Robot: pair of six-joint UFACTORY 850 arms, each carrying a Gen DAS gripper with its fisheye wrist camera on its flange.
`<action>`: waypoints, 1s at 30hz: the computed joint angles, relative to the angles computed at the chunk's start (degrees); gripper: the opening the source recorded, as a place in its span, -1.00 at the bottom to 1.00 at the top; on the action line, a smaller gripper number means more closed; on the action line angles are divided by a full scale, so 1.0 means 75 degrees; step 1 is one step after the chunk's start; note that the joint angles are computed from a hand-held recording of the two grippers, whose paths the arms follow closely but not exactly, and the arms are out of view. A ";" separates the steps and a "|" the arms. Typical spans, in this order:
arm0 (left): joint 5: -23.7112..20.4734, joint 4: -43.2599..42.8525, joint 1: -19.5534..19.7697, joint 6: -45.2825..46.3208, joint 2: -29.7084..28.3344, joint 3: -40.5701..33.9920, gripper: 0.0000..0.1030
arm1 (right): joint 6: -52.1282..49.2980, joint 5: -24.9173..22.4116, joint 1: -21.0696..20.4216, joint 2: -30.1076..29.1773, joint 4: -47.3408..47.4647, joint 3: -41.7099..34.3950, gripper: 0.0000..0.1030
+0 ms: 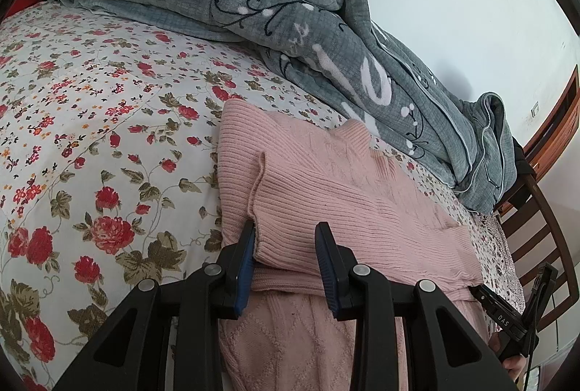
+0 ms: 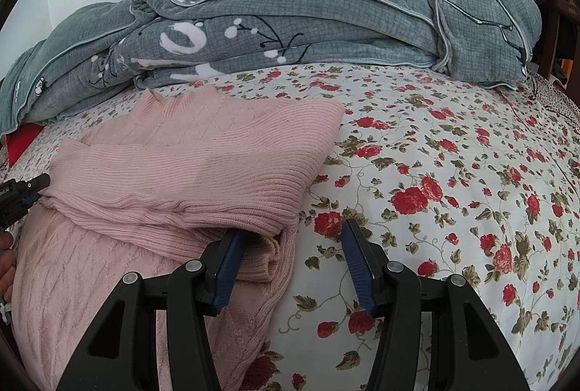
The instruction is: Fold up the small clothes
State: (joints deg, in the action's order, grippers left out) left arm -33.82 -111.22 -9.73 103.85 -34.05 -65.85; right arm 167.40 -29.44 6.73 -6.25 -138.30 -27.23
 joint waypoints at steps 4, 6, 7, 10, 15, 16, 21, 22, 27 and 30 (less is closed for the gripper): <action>-0.0006 -0.0005 0.0003 0.0019 0.0000 0.0002 -0.39 | 0.0000 0.0000 0.0000 0.0000 0.0000 0.0000 0.04; -0.0001 -0.0007 -0.0009 0.0023 0.0000 0.0000 -0.39 | -0.0015 -0.0004 0.0001 -0.0001 0.0012 -0.0001 0.04; -0.0010 -0.0003 -0.0007 0.0012 -0.0002 0.0000 -0.39 | -0.0006 -0.0001 -0.0001 0.0001 0.0001 0.0001 0.04; -0.0010 -0.0003 -0.0007 0.0012 -0.0002 0.0000 -0.39 | -0.0012 -0.0006 0.0001 -0.0001 0.0007 0.0000 0.04; -0.0007 0.0001 -0.0005 0.0009 -0.0001 -0.0002 -0.39 | -0.0033 0.0000 0.0005 0.0008 0.0027 0.0000 0.04; -0.0034 0.0009 0.0000 0.0001 -0.0004 -0.0004 -0.36 | -0.0032 0.0016 0.0000 0.0016 0.0017 0.0000 0.05; -0.0150 -0.0065 -0.0025 0.0234 0.0080 0.0095 -0.11 | 0.0033 -0.0003 0.0009 0.0037 -0.0087 0.0044 0.10; -0.0127 -0.0116 -0.0041 0.0326 0.0112 0.0125 -0.05 | 0.0032 -0.0016 0.0009 0.0059 -0.0102 0.0066 0.10; 0.0066 -0.0643 -0.0115 0.0849 0.0255 0.0264 0.23 | -0.0188 -0.0158 0.0071 0.0272 0.0184 0.0213 0.12; 0.0062 -0.0648 -0.0029 0.0591 0.0217 0.0231 0.33 | 0.0005 -0.0260 0.0057 0.0508 -0.0125 0.0382 0.12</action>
State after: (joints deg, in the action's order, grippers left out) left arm -33.35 -116.08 -9.95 108.28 -32.42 -64.12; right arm 167.44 -31.39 7.16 -2.44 -139.24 -24.36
